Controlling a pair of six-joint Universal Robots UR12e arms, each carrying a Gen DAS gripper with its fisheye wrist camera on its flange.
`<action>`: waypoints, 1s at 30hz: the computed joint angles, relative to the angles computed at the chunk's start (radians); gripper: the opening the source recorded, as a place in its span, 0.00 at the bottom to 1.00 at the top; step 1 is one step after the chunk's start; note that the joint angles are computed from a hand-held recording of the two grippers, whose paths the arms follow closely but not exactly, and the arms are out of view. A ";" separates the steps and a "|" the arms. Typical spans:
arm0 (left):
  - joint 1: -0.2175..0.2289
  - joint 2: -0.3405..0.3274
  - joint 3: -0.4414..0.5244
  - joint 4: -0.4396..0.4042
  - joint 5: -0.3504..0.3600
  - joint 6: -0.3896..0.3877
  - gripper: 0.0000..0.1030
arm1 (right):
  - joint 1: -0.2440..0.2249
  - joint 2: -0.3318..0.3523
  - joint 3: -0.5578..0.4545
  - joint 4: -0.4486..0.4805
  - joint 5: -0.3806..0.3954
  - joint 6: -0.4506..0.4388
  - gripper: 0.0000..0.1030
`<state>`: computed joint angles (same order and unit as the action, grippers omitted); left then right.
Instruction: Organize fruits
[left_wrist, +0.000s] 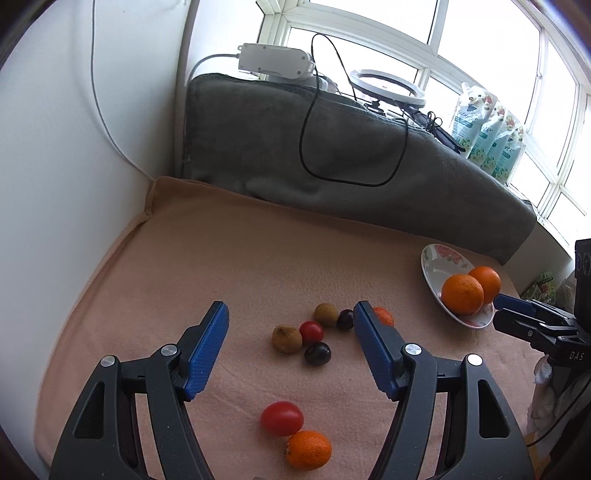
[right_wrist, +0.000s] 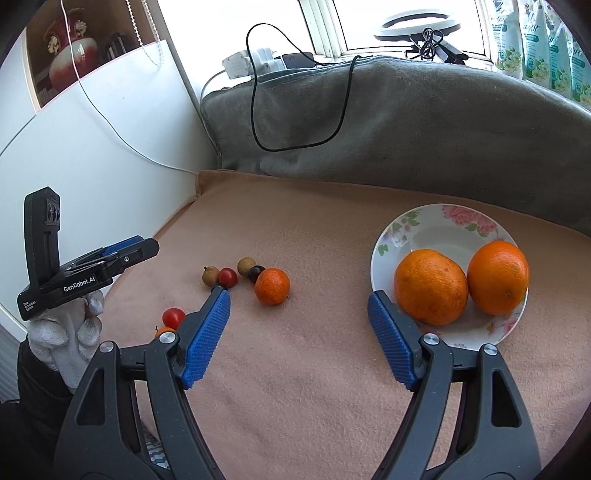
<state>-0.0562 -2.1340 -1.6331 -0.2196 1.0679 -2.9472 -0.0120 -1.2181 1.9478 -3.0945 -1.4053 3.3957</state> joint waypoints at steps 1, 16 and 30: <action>0.003 -0.003 0.002 -0.005 -0.003 -0.006 0.68 | 0.002 0.004 -0.004 0.004 0.002 0.000 0.77; 0.022 -0.023 0.015 -0.077 -0.046 0.016 0.57 | 0.009 0.068 -0.073 0.073 0.037 0.040 0.77; 0.010 -0.046 0.057 -0.154 -0.061 0.090 0.48 | 0.013 0.111 -0.124 0.125 0.068 0.035 0.69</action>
<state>-0.0460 -2.1803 -1.5758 -0.3739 1.0065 -2.8569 0.0010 -1.1073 1.8241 -2.9697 -1.3372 3.4311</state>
